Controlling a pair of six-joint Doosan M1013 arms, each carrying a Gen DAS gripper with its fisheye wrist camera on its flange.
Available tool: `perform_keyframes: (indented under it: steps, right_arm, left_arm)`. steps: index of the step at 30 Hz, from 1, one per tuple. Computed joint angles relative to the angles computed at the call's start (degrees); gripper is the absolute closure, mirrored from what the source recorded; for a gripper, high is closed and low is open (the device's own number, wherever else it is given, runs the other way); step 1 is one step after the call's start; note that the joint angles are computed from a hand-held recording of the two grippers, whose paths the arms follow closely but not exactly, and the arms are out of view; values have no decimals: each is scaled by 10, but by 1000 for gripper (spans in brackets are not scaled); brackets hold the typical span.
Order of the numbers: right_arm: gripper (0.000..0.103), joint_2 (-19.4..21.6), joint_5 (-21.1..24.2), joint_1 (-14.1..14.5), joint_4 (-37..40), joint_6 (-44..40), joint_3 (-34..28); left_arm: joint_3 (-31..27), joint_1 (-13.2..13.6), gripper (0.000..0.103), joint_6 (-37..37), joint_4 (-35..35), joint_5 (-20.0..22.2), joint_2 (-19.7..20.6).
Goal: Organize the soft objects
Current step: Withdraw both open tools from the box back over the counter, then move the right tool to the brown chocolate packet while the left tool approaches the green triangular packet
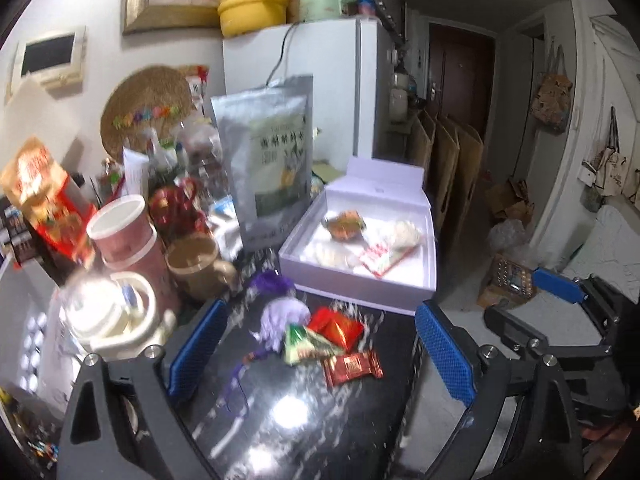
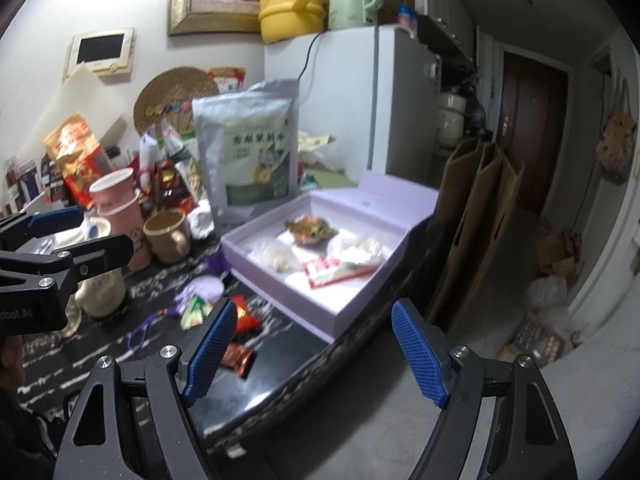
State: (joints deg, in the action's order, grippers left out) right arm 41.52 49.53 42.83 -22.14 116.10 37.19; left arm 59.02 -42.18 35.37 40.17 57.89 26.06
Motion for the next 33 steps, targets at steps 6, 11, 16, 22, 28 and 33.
perform_keyframes:
  steps: [6,11,16,22,28,33]
  right_arm:
    - [22,-7,-2,-1,57,-6,35]
    - [22,-7,0,-3,91,-11,51]
    - [22,0,11,-4,108,-16,49]
    - [22,17,24,-8,138,-42,32]
    - [22,44,48,-12,170,-73,-4]
    - [22,77,73,-16,207,-100,-54]
  left_arm:
    - [30,4,7,-1,-40,-5,-7]
    - [59,16,7,-8,-92,-30,-15]
    - [79,20,7,-19,-96,-26,-17]
    - [89,34,7,-21,-128,-36,-13]
    - [70,48,7,9,-162,-26,7]
    - [66,54,7,12,-164,-19,12]
